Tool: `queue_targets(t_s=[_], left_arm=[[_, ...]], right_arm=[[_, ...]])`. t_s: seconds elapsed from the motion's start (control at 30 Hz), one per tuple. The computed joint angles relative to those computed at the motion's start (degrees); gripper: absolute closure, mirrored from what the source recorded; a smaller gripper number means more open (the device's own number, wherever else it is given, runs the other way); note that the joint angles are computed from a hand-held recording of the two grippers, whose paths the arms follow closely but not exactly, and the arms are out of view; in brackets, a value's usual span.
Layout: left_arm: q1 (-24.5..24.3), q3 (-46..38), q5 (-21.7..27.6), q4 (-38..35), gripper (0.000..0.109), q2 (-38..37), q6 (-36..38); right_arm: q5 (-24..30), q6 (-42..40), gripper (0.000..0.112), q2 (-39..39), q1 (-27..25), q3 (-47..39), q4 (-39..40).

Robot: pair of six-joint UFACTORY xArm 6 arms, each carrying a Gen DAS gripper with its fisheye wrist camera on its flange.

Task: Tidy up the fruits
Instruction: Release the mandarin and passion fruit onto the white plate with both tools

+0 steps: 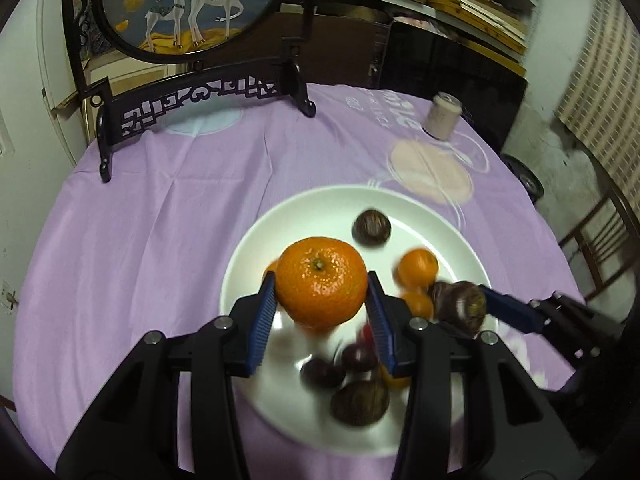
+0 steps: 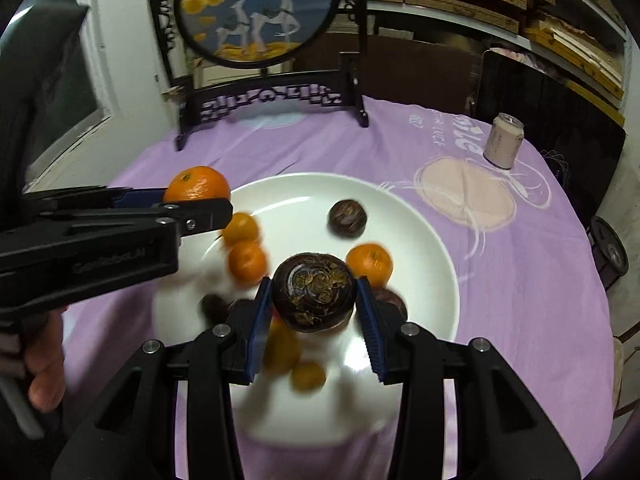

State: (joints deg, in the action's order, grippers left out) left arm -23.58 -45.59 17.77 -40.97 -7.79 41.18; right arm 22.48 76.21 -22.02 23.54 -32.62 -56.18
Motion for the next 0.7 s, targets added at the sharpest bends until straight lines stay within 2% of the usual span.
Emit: queue_targets(t_s=[0.07, 0.23, 0.7], left_arm=[[-0.5, -1.0, 0.1, -2.5, 0.064, 1.4, 2.1], [-1.2, -1.3, 0.1, -1.6, 0.064, 2.6, 2.2], [-1.2, -0.7, 0.2, -1.7, 0.063, 1.9, 2.8]], right_arm=[[-3.2, 0.5, 0.07, 1.8, -2.2, -0.2, -0.6], [-5.1, -1.7, 0.07, 2.4, -3.5, -0.3, 1.0], [-4.5, -1.8, 0.069, 3.2, -3.0, -0.9, 1.3]])
